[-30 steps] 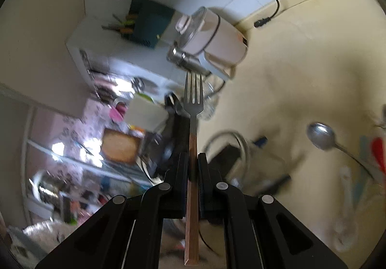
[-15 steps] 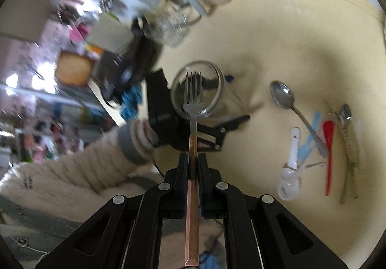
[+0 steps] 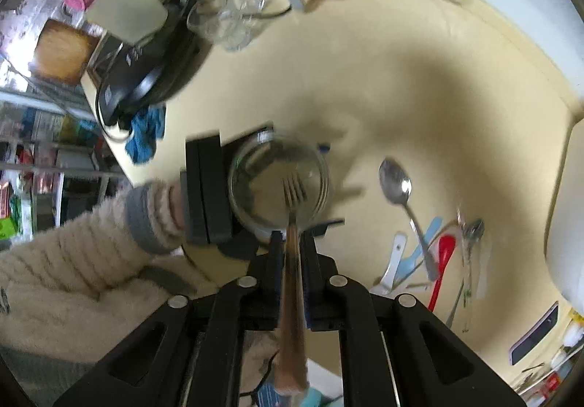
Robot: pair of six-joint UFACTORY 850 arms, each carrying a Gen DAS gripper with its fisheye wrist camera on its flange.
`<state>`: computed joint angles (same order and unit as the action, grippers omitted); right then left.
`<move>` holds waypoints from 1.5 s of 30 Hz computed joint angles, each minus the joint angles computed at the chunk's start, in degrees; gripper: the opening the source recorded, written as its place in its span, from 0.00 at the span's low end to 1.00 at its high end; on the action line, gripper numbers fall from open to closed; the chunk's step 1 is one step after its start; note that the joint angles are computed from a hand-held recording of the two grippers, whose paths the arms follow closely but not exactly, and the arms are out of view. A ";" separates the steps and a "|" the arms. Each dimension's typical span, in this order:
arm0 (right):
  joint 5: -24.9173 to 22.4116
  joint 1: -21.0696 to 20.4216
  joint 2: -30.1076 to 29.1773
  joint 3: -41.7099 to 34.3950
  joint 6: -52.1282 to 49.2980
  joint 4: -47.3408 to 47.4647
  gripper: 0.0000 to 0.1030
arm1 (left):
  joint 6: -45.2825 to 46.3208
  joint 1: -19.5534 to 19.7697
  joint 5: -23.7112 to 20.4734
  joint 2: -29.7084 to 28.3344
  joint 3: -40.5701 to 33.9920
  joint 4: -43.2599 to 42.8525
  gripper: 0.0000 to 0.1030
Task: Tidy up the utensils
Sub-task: 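Lower the fork into the glass and open the right gripper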
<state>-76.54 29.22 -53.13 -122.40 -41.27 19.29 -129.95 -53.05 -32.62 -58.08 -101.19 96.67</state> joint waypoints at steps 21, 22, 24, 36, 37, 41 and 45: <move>30.57 -10.94 16.68 29.22 -5.92 14.49 0.14 | -0.15 -0.09 0.00 0.06 0.08 0.12 0.79; 33.14 -10.27 17.40 31.38 -6.49 14.75 0.14 | -0.15 -0.09 0.00 0.06 0.08 0.12 0.79; 36.32 -9.20 18.56 34.29 -9.45 18.54 0.15 | -0.07 -0.10 -0.05 0.05 0.06 0.04 0.79; 39.10 -4.32 19.74 33.90 -18.58 32.63 0.15 | 2.99 -0.54 -0.11 -0.60 -1.28 -2.36 0.81; 39.32 -4.92 19.87 34.05 -18.60 32.89 0.15 | 3.27 -0.59 -0.17 -0.62 -1.35 -2.59 0.81; 40.93 -9.41 19.21 33.56 -14.50 30.38 0.15 | 3.59 -0.61 -0.24 -0.58 -1.32 -2.85 0.81; 43.38 -13.91 16.46 31.99 -3.60 20.53 0.21 | 3.22 -0.60 -0.13 -0.50 -1.06 -2.58 0.81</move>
<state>-33.15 15.31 -36.68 -90.41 -44.87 39.82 -126.72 -53.65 -32.74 -58.57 -102.24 94.09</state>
